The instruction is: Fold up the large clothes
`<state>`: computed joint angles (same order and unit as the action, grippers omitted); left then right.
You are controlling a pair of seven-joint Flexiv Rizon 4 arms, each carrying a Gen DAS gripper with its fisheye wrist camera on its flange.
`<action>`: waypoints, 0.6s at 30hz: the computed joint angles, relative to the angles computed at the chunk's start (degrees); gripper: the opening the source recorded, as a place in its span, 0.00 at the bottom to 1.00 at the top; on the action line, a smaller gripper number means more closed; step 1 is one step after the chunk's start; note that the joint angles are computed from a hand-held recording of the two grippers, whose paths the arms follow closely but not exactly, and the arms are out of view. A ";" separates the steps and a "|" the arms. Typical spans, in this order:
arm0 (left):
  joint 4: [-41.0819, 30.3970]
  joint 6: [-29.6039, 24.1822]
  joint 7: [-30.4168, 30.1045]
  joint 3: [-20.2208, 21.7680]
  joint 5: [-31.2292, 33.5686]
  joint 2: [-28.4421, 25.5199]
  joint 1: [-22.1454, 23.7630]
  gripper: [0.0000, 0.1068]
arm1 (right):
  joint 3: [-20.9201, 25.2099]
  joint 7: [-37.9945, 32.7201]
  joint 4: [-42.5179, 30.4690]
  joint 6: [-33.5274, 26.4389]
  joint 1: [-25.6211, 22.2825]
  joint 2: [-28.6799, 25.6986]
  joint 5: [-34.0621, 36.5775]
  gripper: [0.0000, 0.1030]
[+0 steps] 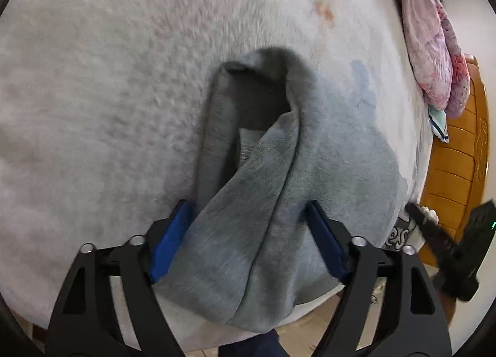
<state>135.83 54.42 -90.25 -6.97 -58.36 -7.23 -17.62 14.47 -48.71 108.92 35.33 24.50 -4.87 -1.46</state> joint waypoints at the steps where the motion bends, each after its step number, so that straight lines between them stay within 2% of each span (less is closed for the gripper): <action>1: 0.02 -0.49 0.82 0.02 -0.97 -0.24 0.23 0.80 | -0.32 -0.89 -1.21 0.64 0.16 -2.17 -0.15 0.06; 2: -0.19 -1.13 2.40 -0.15 -2.52 -0.59 0.42 0.82 | -0.45 -1.79 -2.50 0.56 0.14 -3.94 0.83 0.06; 5: -1.38 -3.21 3.50 0.00 -1.83 -1.63 1.14 0.82 | -0.30 -2.19 -3.96 -2.02 0.33 -8.17 2.81 0.05; 7: -1.25 -2.24 3.66 -0.25 -1.65 -1.54 0.75 0.82 | -0.56 -0.82 -3.48 -0.39 -0.17 -9.16 4.19 0.05; 9: -2.40 -0.27 3.16 -0.90 -0.22 -2.75 -0.04 0.81 | -0.54 -0.85 -4.53 -1.70 -0.48 -9.43 4.61 0.05; 11: -2.13 0.66 2.60 -1.23 0.65 -2.27 -0.60 0.74 | -0.21 -0.58 -4.61 -3.44 -0.54 -7.76 4.64 0.05; 14: -1.23 1.22 3.27 -1.64 -2.18 -1.73 -1.10 0.64 | 0.93 -0.20 -3.24 -7.07 -0.59 -2.86 6.91 0.05; 16: -0.42 1.70 4.22 -1.53 -3.56 -1.31 -1.37 0.60 | 1.74 0.11 -1.55 -10.31 -0.11 0.38 8.02 0.05; 18: 0.23 1.98 5.27 -1.60 -6.30 -1.10 -1.68 0.59 | 1.93 -0.11 0.19 -10.78 0.16 1.92 9.70 0.05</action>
<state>136.05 56.40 -84.98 -8.57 -64.66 -8.33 -19.31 16.40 -48.82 109.11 24.55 24.66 -2.95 8.24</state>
